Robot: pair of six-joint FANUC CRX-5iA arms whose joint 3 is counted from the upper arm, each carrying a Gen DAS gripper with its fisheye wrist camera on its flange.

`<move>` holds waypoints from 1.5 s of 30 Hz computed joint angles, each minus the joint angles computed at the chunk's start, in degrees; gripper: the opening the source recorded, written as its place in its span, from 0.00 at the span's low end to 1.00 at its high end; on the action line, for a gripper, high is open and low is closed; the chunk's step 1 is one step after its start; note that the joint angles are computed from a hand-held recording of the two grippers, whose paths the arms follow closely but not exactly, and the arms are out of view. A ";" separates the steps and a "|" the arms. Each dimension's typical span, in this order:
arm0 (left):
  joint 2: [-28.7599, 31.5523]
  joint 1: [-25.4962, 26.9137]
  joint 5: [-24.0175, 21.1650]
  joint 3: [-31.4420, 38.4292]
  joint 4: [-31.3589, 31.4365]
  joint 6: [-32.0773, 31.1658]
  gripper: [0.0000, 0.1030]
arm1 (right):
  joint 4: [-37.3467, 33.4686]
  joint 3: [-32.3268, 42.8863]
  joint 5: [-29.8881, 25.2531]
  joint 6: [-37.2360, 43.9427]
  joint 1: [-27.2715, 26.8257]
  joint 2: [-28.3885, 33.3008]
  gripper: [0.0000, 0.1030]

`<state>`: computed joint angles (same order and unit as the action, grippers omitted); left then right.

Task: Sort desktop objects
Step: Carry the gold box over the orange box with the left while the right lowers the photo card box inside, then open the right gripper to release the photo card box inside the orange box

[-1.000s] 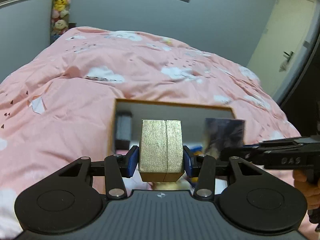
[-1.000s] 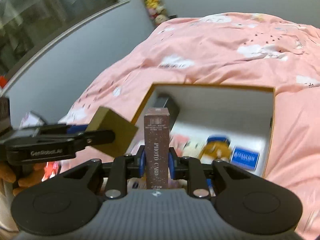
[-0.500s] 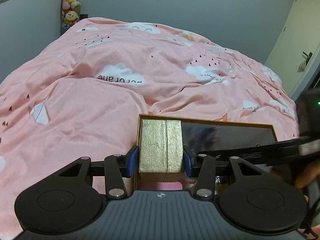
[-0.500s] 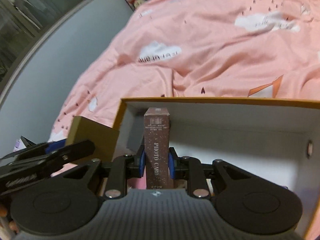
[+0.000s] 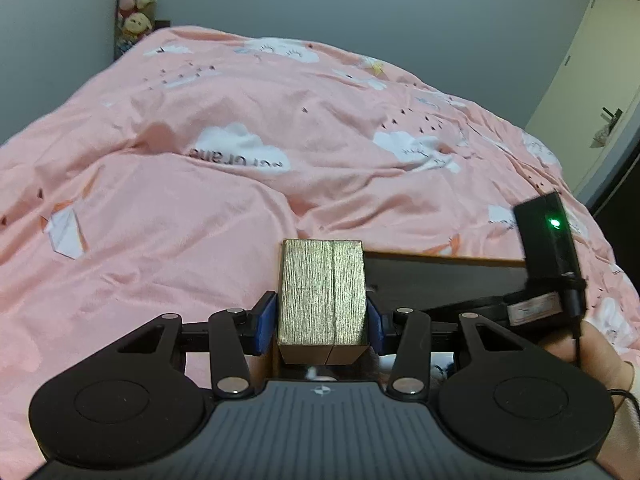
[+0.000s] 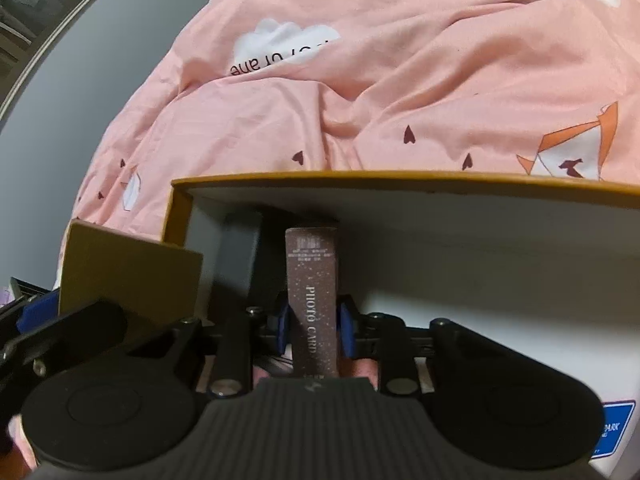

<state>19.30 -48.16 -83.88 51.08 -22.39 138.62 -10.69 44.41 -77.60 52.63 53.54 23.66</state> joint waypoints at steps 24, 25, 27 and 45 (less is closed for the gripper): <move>-4.45 1.11 5.34 -7.54 0.19 4.52 0.51 | -5.49 -2.39 -1.32 10.19 -1.81 -2.74 0.42; -4.47 1.16 5.50 -7.64 0.30 4.47 0.51 | -3.95 -1.76 -2.42 12.16 -1.11 -2.32 0.40; -4.53 1.09 5.48 -7.71 0.17 4.57 0.51 | -2.60 -0.78 -3.54 16.78 -0.53 -1.94 0.31; -4.28 1.53 6.02 -7.68 0.57 4.88 0.51 | 3.00 -0.22 0.10 27.81 0.37 1.17 0.02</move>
<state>15.02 -46.63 -77.87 43.41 -21.82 143.50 -7.69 44.19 -77.49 80.44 53.91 24.83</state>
